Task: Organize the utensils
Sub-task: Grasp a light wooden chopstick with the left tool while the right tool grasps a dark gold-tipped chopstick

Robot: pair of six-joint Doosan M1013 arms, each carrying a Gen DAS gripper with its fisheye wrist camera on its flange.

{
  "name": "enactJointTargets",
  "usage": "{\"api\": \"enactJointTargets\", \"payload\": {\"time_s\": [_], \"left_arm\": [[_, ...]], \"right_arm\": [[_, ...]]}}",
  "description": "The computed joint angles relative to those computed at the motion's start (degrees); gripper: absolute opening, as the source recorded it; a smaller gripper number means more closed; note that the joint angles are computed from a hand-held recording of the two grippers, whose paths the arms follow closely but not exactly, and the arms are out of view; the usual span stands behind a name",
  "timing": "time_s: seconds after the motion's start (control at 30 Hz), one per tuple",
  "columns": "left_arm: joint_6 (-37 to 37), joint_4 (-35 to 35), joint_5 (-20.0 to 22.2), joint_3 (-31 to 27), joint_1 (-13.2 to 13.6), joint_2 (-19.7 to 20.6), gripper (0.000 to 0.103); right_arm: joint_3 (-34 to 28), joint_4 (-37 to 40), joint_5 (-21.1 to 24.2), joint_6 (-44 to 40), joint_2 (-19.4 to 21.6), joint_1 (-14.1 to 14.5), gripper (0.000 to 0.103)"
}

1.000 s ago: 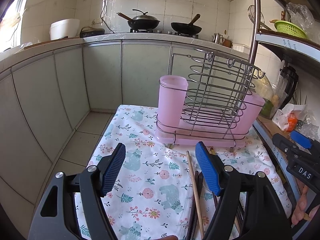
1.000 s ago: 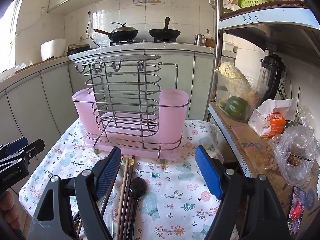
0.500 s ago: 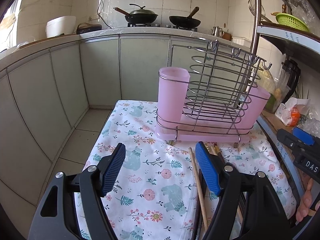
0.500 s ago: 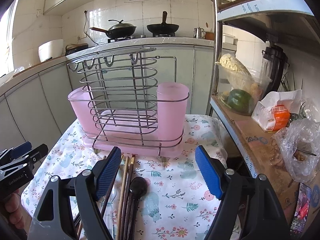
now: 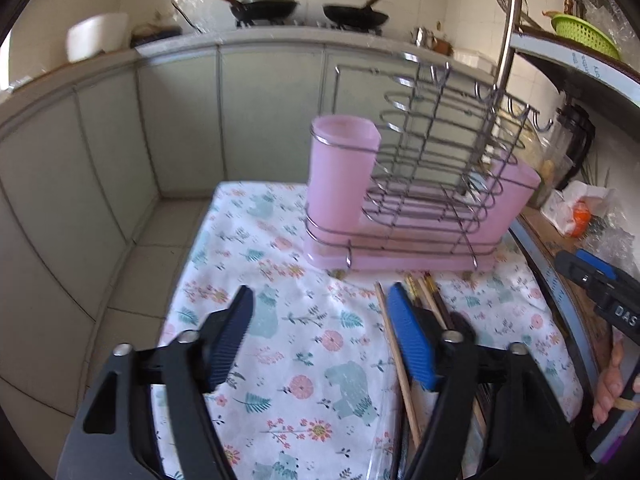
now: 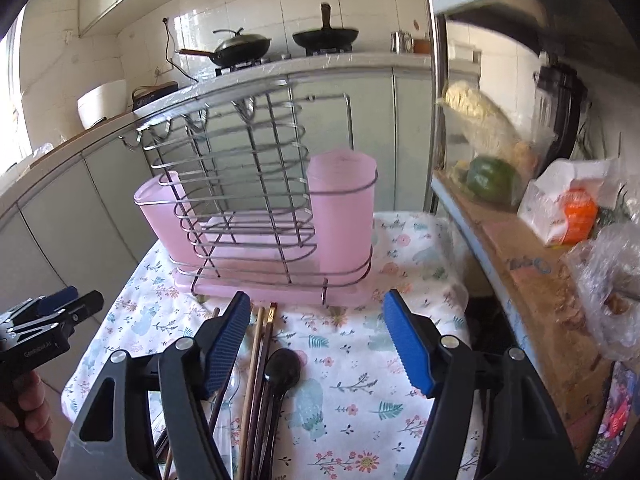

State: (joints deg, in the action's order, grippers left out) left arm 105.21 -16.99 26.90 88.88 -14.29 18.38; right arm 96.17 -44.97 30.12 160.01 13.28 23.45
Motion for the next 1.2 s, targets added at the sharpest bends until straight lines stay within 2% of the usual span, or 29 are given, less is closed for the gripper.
{"api": "enactJointTargets", "payload": {"time_s": [0.07,0.27,0.37,0.43,0.53,0.7,0.9,0.97,1.03,1.2], "left_arm": [[2.0,-2.2,3.7,-1.8,0.3,1.2,0.06],[4.4,-6.6,13.5,-6.3,0.8,4.7,0.043],[4.6,-7.9,18.3,-8.8,0.8,6.7,0.036],[4.1,-7.7,21.0,-10.4,0.6,7.9,0.031],[3.2,-7.1,23.7,-12.5,0.1,9.7,0.03],[1.0,-5.7,27.8,-16.1,-0.7,12.7,0.03],[-0.9,-3.9,30.1,-18.7,-1.4,15.4,0.03],[-1.5,-3.8,30.6,-19.0,-1.5,16.0,0.022],[-2.1,-4.4,31.5,-19.3,-1.3,16.6,0.009],[-2.1,-7.0,31.3,-18.8,-0.4,16.2,0.006]], "right_arm": [[-0.2,5.1,-0.6,-4.1,0.3,-0.9,0.059],[-0.4,12.8,-0.9,-10.7,1.0,-2.6,0.055],[-0.7,21.0,-1.6,-17.2,1.6,-3.8,0.043],[-1.0,24.8,-1.5,-20.3,2.1,-4.5,0.039],[-1.3,30.0,-1.5,-24.7,2.6,-5.2,0.033],[-2.1,41.0,-1.5,-33.9,4.0,-6.4,0.024],[-3.8,55.5,-0.5,-45.8,6.1,-7.7,0.023],[-4.4,58.8,-0.2,-48.4,6.8,-8.0,0.023],[-5.6,62.4,0.7,-50.9,8.0,-8.2,0.023],[-8.3,64.8,3.5,-52.0,10.8,-8.3,0.023]]}}
